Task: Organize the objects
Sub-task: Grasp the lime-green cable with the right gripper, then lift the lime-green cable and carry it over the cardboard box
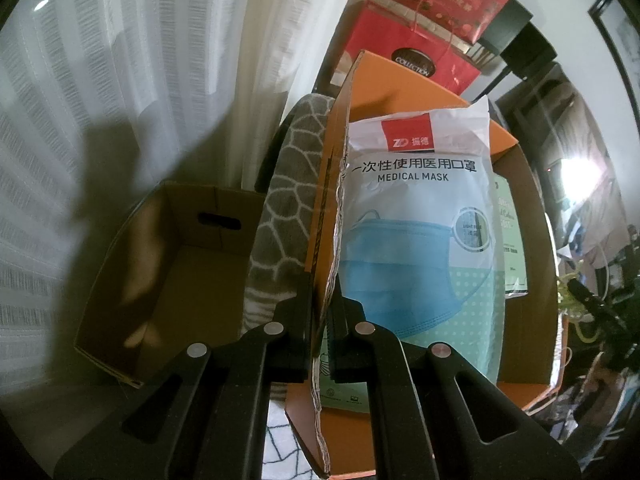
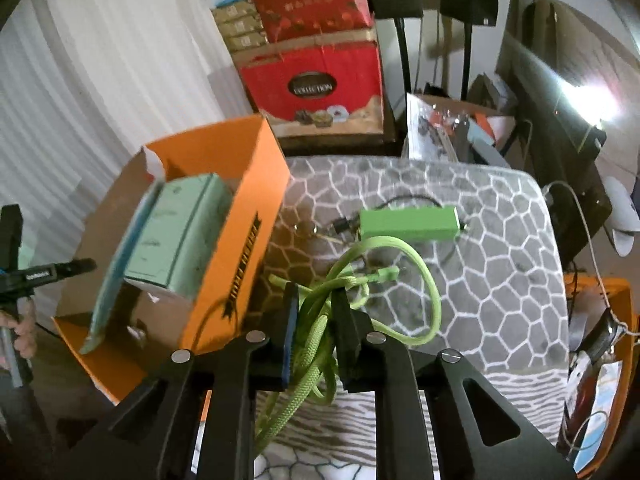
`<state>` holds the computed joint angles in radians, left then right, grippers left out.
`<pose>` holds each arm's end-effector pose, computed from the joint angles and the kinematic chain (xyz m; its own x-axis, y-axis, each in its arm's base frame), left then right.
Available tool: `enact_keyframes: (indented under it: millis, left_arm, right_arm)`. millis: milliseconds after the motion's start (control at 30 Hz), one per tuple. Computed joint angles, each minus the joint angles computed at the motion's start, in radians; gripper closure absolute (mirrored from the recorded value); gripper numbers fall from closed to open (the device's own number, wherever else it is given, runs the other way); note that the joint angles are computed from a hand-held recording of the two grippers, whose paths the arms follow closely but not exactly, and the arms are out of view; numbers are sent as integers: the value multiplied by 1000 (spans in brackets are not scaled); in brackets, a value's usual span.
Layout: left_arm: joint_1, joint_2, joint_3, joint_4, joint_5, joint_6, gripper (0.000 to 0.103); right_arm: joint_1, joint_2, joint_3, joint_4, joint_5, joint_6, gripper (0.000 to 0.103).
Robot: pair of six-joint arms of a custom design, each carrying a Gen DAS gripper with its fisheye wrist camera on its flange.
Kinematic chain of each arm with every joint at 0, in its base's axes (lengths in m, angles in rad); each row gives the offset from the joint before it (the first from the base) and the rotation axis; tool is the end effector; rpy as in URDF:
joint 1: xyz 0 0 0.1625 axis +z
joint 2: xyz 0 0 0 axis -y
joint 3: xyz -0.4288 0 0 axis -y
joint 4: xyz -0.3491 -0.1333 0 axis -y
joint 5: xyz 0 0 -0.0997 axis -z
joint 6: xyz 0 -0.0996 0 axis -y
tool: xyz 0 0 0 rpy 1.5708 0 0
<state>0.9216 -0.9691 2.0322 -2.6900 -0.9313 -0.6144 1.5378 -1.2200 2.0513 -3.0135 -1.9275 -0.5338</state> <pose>-0.1587 -0.5279 0.1367 -0.8868 -0.0839 -0.4546 0.1131 0.9141 -0.3893 0.0814 -0.5208 0.2881 -0.8143 -0.2173 0.5382 -0.4499 0.8222 -0.3487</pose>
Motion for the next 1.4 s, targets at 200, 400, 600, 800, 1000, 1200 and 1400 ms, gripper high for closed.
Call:
enact_keyframes:
  millis: [200, 400, 600, 800, 1000, 1200, 1400]
  left_arm:
    - [0, 0, 0, 1, 1, 0, 98]
    - [2, 0, 0, 0, 0, 2, 98]
    - [2, -1, 0, 0, -1, 3, 98]
    - [2, 0, -1, 0, 0, 3, 98]
    - [3, -1, -1, 0, -1, 4, 98]
    - [3, -1, -1, -1, -2, 4, 98]
    - [0, 0, 0, -2, -3, 1, 98]
  right_arm:
    - [31, -30, 3, -14, 14, -8, 89]
    - [68, -75, -1, -3, 43, -12, 89]
    - [116, -114, -9, 18, 72, -22, 89]
    - [160, -130, -10, 78, 115, -29, 89]
    - [190, -103, 3, 125, 138, -36, 89]
    - [198, -34, 7, 167, 142, -22, 89]
    - [170, 28, 4, 206, 171, 24, 89]
